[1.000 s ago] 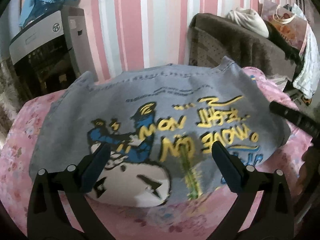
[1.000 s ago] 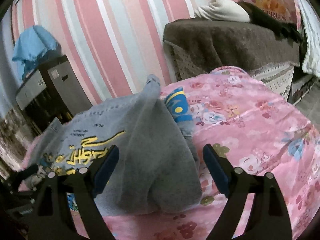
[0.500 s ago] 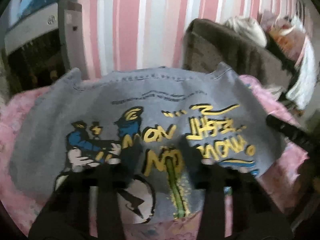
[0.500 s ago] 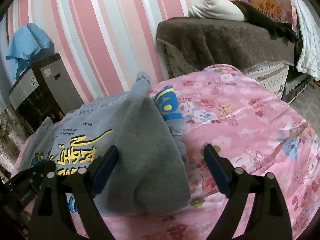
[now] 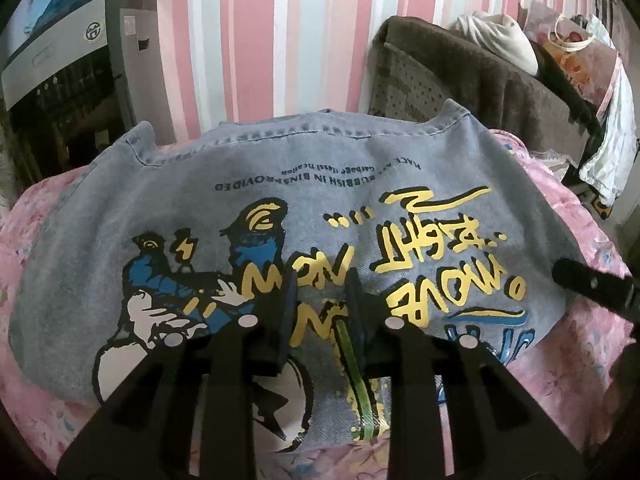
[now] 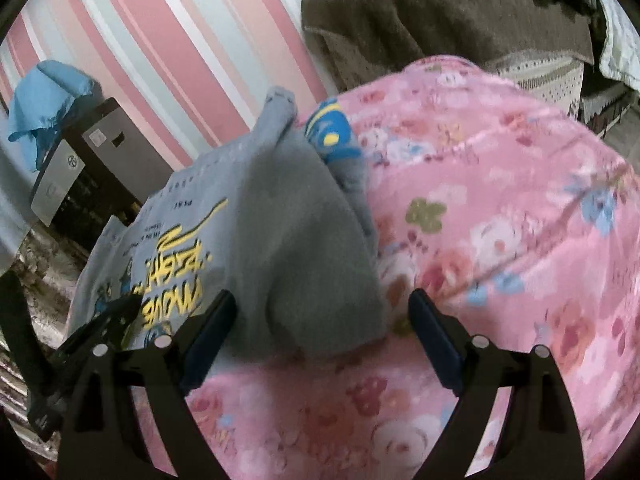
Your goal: Fold large clothes
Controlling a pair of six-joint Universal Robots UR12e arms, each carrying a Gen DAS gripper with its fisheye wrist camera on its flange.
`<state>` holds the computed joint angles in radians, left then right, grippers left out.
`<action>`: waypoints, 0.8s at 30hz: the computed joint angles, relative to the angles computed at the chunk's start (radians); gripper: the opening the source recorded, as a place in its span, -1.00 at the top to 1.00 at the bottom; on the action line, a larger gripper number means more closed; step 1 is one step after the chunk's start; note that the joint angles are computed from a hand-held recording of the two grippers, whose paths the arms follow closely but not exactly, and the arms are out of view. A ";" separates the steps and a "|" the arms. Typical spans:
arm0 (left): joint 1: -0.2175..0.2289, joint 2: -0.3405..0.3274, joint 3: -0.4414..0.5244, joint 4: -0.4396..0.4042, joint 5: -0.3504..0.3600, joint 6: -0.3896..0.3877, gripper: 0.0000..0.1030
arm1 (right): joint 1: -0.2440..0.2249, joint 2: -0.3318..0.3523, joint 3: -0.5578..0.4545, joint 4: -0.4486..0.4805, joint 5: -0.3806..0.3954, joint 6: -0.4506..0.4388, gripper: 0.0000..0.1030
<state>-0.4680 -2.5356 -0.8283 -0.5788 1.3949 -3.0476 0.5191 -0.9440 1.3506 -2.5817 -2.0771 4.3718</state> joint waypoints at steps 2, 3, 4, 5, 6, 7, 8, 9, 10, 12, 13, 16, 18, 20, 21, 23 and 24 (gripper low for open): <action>-0.001 -0.002 0.004 -0.002 -0.001 -0.002 0.54 | 0.006 0.003 -0.001 -0.006 0.003 0.039 -0.64; -0.002 -0.002 0.004 -0.003 0.002 -0.001 0.54 | 0.006 0.006 0.000 -0.023 0.012 0.043 -0.58; -0.002 -0.001 0.004 -0.002 0.003 -0.001 0.54 | 0.004 0.010 -0.010 -0.010 0.017 0.048 -0.58; -0.002 -0.001 0.004 -0.004 0.004 -0.001 0.54 | 0.003 0.016 -0.024 0.009 0.011 0.047 -0.56; -0.002 -0.001 0.004 -0.004 0.002 -0.001 0.56 | 0.003 0.021 -0.029 0.008 0.008 0.045 -0.46; -0.002 -0.001 0.004 -0.005 0.000 -0.002 0.56 | 0.002 0.025 -0.033 -0.001 0.009 0.039 -0.37; -0.001 -0.003 0.006 -0.006 -0.003 -0.002 0.56 | -0.003 0.033 -0.037 -0.027 0.031 0.028 -0.24; 0.000 -0.003 0.007 -0.007 -0.007 -0.004 0.56 | -0.005 0.037 -0.045 -0.020 0.033 0.029 -0.24; 0.000 -0.004 0.008 -0.007 -0.008 -0.005 0.56 | -0.006 0.044 -0.060 0.000 0.027 0.020 -0.23; 0.001 -0.004 0.007 -0.007 -0.009 -0.005 0.56 | -0.012 0.055 -0.077 -0.004 0.034 0.001 -0.14; 0.001 -0.004 0.007 -0.008 -0.010 -0.004 0.55 | -0.016 0.057 -0.075 -0.017 0.041 0.003 -0.14; 0.002 -0.004 0.008 -0.009 -0.012 -0.005 0.55 | -0.021 0.067 -0.087 -0.033 0.039 -0.012 -0.12; 0.002 -0.004 0.007 -0.010 -0.013 -0.004 0.55 | -0.023 0.079 -0.105 -0.034 0.031 -0.050 -0.01; 0.003 -0.004 0.007 -0.011 -0.016 -0.004 0.55 | -0.019 0.087 -0.118 -0.041 0.011 -0.100 0.11; 0.004 -0.004 0.007 -0.012 -0.017 -0.004 0.55 | -0.017 0.089 -0.124 -0.040 -0.001 -0.116 0.18; 0.002 -0.003 0.007 -0.014 -0.014 -0.003 0.55 | -0.008 0.093 -0.134 -0.046 -0.039 -0.147 0.25; 0.002 -0.003 0.007 -0.015 -0.012 -0.002 0.55 | 0.000 0.098 -0.149 -0.040 -0.073 -0.176 0.29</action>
